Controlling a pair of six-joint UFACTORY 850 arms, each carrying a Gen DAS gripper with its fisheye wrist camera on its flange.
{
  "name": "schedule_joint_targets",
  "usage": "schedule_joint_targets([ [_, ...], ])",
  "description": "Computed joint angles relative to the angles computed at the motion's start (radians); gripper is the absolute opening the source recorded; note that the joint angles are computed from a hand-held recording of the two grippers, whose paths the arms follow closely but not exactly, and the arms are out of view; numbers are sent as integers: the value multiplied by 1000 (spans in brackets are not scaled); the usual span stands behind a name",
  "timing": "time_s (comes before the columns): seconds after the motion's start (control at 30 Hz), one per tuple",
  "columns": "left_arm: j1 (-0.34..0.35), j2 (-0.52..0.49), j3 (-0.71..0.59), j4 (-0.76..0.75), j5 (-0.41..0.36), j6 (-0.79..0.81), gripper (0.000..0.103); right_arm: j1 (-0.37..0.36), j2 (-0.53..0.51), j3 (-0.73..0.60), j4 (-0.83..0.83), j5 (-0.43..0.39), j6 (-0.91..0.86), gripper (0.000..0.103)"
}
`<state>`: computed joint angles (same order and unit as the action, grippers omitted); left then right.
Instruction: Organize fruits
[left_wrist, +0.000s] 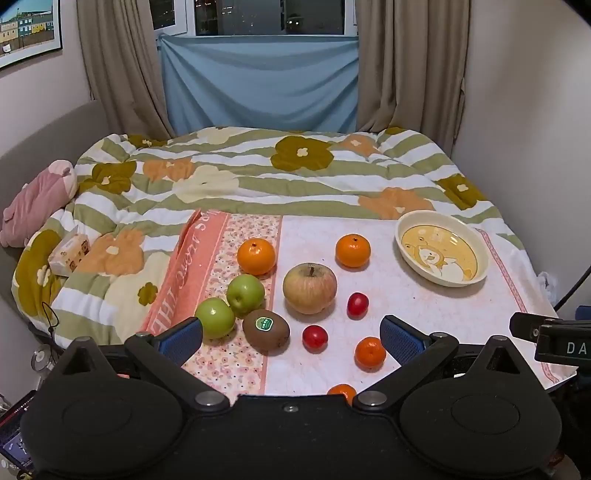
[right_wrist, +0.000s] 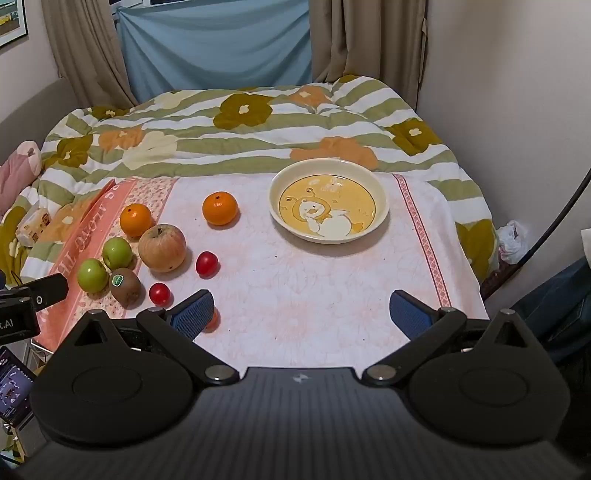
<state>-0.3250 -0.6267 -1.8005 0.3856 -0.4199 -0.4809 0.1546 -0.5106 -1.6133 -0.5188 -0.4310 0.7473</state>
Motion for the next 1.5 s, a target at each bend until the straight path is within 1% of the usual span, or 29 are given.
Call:
schedule_joint_targets([
  [0.03,0,-1,-2,-2,-4,2,103,0,-2,-2,1,-3,-2,103],
  [0.07,5,-12,-26,-37,-20,30,103,0,-2,-4,0,-4,-1,103],
  [0.1,5,-16,-32,-33,-25,24,103,0,-3,-5,-1,-5,0,103],
  [0.13,-1,-10,-15,13,-8,-14,103,0,-4,-6,-6,-5,3,103],
  [0.17,-1,-13,-18,17,-8,-20,103,0,-5,-7,-8,-4,5,103],
  [0.27,0,-23,-33,8,-13,-18,103,0,-7,-10,-11,-6,7,103],
  [0.3,5,-16,-28,-21,-8,16,103,0,-7,-10,-8,-7,4,103],
  [0.53,12,-20,-25,-19,7,26,103,-1,-9,-13,-6,-7,1,103],
  [0.57,2,-21,-29,6,0,-1,103,-1,-9,-13,-6,-6,0,103],
  [0.97,-1,-24,-32,25,-1,-20,103,-3,-12,-17,1,-6,-5,103],
  [1.07,-4,-20,-23,53,3,-46,103,-3,-13,-18,0,-6,-5,103],
  [1.4,-2,-15,-18,65,3,-63,103,2,-8,-12,-14,-8,13,103],
  [1.5,-1,-16,-19,62,6,-59,103,-7,-19,-25,-3,-7,-2,103],
])
